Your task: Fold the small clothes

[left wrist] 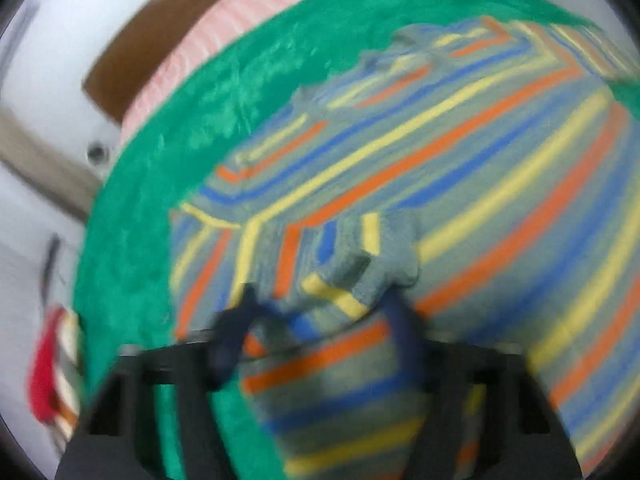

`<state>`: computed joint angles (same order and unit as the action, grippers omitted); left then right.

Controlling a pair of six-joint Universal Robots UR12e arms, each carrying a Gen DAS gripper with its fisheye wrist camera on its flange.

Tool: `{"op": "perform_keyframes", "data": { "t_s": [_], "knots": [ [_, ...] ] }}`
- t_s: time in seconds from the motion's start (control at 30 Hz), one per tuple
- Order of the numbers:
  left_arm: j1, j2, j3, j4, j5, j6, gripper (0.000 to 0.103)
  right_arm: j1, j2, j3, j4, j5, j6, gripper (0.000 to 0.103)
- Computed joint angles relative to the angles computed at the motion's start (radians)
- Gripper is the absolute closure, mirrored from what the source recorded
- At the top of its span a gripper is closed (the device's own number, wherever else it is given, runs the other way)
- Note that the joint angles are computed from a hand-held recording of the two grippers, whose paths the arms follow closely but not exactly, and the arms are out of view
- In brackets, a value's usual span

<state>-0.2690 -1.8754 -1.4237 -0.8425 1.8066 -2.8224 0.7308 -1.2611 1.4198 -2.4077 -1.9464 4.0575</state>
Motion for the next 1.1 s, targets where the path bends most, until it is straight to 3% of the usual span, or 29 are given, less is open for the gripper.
{"op": "perform_keyframes", "data": {
  "t_s": [0.03, 0.1, 0.17, 0.2, 0.33, 0.43, 0.5, 0.6, 0.7, 0.8, 0.83, 0.87, 0.9, 0.93, 0.97, 1.03, 1.1],
  "knots": [
    [0.014, 0.000, 0.014, -0.035, -0.042, -0.079, 0.091, 0.008, 0.005, -0.002, -0.001, -0.007, -0.006, 0.033],
    [0.064, 0.032, 0.000, 0.019, -0.162, -0.260, 0.091, 0.023, 0.016, -0.012, 0.015, -0.029, -0.041, 0.033],
    [0.110, 0.065, -0.020, 0.069, -0.202, -0.382, 0.091, 0.033, 0.022, -0.016, 0.017, -0.061, -0.073, 0.033],
    [0.152, 0.090, -0.036, 0.098, -0.204, -0.483, 0.091, 0.034, 0.022, -0.016, 0.012, -0.074, -0.081, 0.033],
    [0.271, 0.137, -0.068, 0.056, -0.090, -0.759, 0.079, 0.032, 0.026, -0.006, -0.025, -0.078, -0.089, 0.033],
    [0.342, 0.173, -0.118, -0.028, 0.001, -0.891, 0.065, 0.025, 0.031, -0.005, -0.017, -0.045, -0.077, 0.033],
    [0.383, 0.204, -0.168, -0.032, -0.050, -0.920, 0.062, 0.026, 0.035, -0.009, -0.012, -0.048, -0.079, 0.033],
    [0.426, 0.232, -0.232, 0.025, -0.209, -0.925, 0.041, 0.026, 0.039, -0.013, -0.006, -0.051, -0.087, 0.033],
    [0.430, 0.232, -0.265, 0.111, -0.303, -0.916, 0.034, 0.025, 0.046, -0.022, 0.018, -0.051, -0.090, 0.033],
    [0.410, 0.194, -0.241, 0.121, -0.354, -0.820, 0.032, 0.030, 0.057, -0.037, 0.040, -0.070, -0.105, 0.032],
    [0.394, 0.177, -0.229, 0.119, -0.338, -0.776, 0.033, 0.031, 0.060, -0.042, 0.048, -0.075, -0.106, 0.031],
    [0.373, 0.163, -0.216, 0.119, -0.304, -0.729, 0.043, 0.033, 0.063, -0.047, 0.059, -0.081, -0.108, 0.031],
    [0.360, 0.149, -0.202, 0.110, -0.288, -0.686, 0.060, 0.035, 0.065, -0.050, 0.067, -0.087, -0.110, 0.031],
    [0.352, 0.138, -0.184, 0.072, -0.279, -0.661, 0.096, 0.036, 0.066, -0.052, 0.072, -0.091, -0.111, 0.031],
    [0.347, 0.133, -0.170, 0.040, -0.267, -0.657, 0.096, 0.037, 0.068, -0.055, 0.079, -0.094, -0.113, 0.031],
    [0.348, 0.140, -0.169, 0.065, -0.234, -0.703, 0.097, 0.038, 0.069, -0.060, 0.089, -0.099, -0.115, 0.031],
    [0.376, 0.157, -0.180, 0.095, -0.250, -0.802, 0.097, 0.040, 0.070, -0.062, 0.094, -0.104, -0.120, 0.030]
  ]
}}
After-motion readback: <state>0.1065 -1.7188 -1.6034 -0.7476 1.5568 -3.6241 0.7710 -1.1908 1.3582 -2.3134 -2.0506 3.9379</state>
